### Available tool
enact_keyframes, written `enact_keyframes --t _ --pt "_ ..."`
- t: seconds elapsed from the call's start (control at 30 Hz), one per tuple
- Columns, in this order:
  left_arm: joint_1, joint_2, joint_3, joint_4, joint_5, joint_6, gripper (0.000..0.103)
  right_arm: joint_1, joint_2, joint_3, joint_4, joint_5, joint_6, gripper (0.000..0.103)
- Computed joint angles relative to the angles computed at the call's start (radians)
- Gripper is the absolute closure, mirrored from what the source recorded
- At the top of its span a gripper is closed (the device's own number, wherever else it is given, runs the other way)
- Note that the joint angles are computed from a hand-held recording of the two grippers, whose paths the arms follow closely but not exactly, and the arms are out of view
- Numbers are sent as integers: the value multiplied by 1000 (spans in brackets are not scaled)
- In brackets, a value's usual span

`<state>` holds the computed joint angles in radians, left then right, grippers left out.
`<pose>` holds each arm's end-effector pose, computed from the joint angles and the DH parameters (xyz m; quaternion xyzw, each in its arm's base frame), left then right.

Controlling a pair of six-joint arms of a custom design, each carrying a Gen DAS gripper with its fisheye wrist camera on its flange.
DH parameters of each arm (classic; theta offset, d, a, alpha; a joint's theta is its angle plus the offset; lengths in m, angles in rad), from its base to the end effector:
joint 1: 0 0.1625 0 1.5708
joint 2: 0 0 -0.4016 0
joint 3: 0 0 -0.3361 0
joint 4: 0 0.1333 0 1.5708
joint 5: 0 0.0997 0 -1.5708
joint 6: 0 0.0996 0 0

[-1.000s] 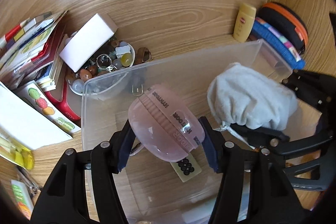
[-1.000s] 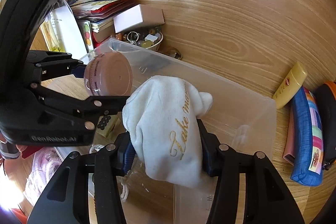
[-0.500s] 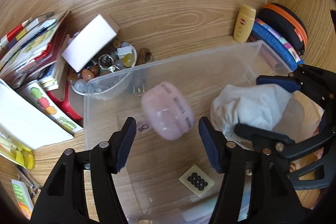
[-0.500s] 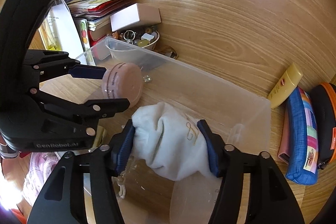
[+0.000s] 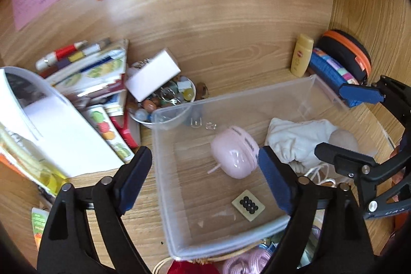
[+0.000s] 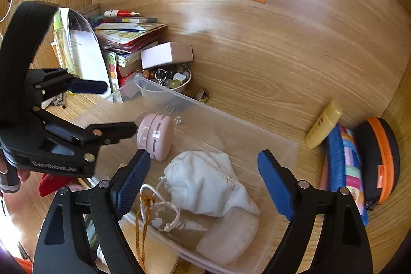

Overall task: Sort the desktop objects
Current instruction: 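Withdraw both tools from the box toward the remaining items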

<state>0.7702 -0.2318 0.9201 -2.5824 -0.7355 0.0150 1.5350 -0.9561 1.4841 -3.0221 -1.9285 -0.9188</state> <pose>-0.4057 -0.6822 0.0096 0.2978 0.8540 -0.2891 0.3135 0.0749 -0.6596 0.3445 0.3048 -0.8304 0.3162 0.3428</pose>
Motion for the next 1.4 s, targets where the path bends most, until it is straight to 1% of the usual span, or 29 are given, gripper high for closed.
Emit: enact_keyframes --t 0.07,0.13,0.23,0.27,0.3,0.43,0.53,0.8,0.87,0.93,1.03,1.1,1.23,1.4 --pt "-10 -15 36 -42 21 5 13 6 -7 14 -20 -11 -6 19" --pt "-20 -28 68 -78 39 12 12 13 -24 43 -49 -16 -15 18" --pt "-34 -52 113 -110 46 10 12 19 -52 86 -91 -11 -28 11" --pt "-39 -59 129 -125 49 11 10 21 -59 100 -107 -7 -32 8" --pt "-44 -65 144 -144 53 15 9 24 -71 123 -135 -3 -39 8" --pt "-70 -106 232 -238 83 30 6 32 -108 182 -186 9 -51 7" --pt "-83 -135 287 -292 82 34 4 37 -132 222 -220 9 -58 7" --pt "-125 -194 408 -407 103 54 3 37 -196 315 -285 9 -47 6" --pt "-134 -210 444 -446 107 59 1 34 -212 334 -295 11 -42 6" --pt "-141 -224 477 -475 106 54 1 31 -230 356 -307 13 -36 6" --pt "-148 -236 503 -480 109 46 1 26 -249 385 -331 12 -22 4" --pt "-150 -242 521 -488 109 46 1 19 -259 404 -346 11 -6 0" --pt "-150 -257 552 -475 96 13 1 4 -277 440 -366 13 11 0" --pt "-144 -264 574 -476 83 6 1 -16 -287 474 -386 3 21 0"
